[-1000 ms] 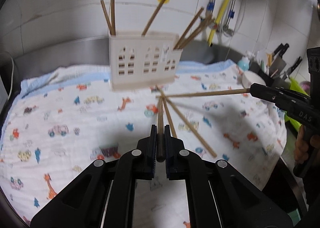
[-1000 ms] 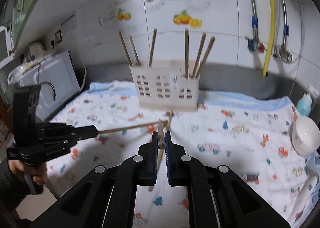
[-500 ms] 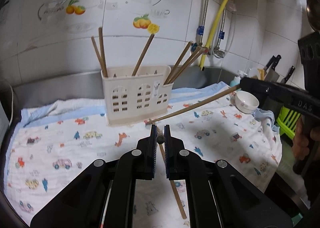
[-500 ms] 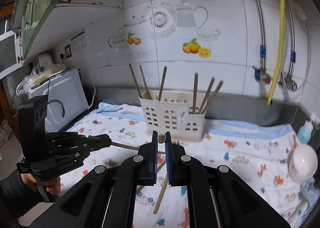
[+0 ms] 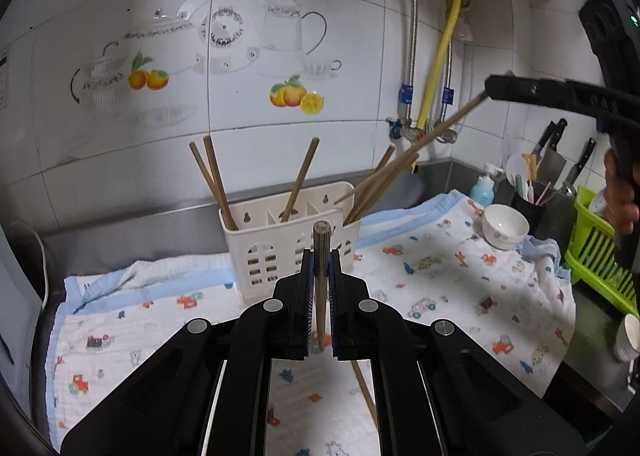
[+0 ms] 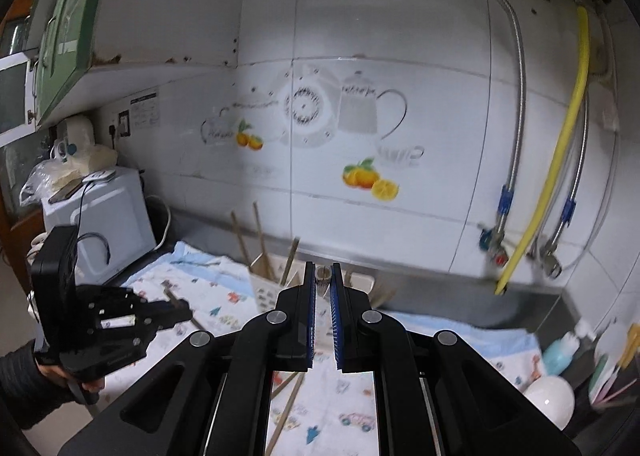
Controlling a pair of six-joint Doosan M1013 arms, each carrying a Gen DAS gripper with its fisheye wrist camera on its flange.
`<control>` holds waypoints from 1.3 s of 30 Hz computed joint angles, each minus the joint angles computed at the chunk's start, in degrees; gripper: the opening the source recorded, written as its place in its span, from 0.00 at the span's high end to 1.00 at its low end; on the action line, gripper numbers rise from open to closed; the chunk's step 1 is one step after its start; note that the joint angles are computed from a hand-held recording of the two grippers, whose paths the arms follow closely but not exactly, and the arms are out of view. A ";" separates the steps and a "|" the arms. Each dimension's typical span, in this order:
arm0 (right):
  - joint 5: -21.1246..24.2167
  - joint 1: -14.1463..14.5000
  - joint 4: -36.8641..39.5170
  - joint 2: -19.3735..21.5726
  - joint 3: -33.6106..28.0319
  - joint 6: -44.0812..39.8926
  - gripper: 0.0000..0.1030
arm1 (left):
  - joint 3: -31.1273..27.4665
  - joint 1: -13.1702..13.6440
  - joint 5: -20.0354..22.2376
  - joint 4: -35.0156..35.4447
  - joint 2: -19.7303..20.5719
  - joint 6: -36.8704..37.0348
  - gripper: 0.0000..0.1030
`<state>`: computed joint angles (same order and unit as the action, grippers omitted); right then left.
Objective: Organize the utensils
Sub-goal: 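Insert both chopsticks into the white holder and open both tools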
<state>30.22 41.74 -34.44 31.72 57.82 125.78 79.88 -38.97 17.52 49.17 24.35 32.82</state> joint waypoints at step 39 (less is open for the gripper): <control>18.86 -3.31 15.69 16.07 -27.02 -18.90 0.91 | -19.90 2.53 6.11 14.41 8.60 -7.02 0.95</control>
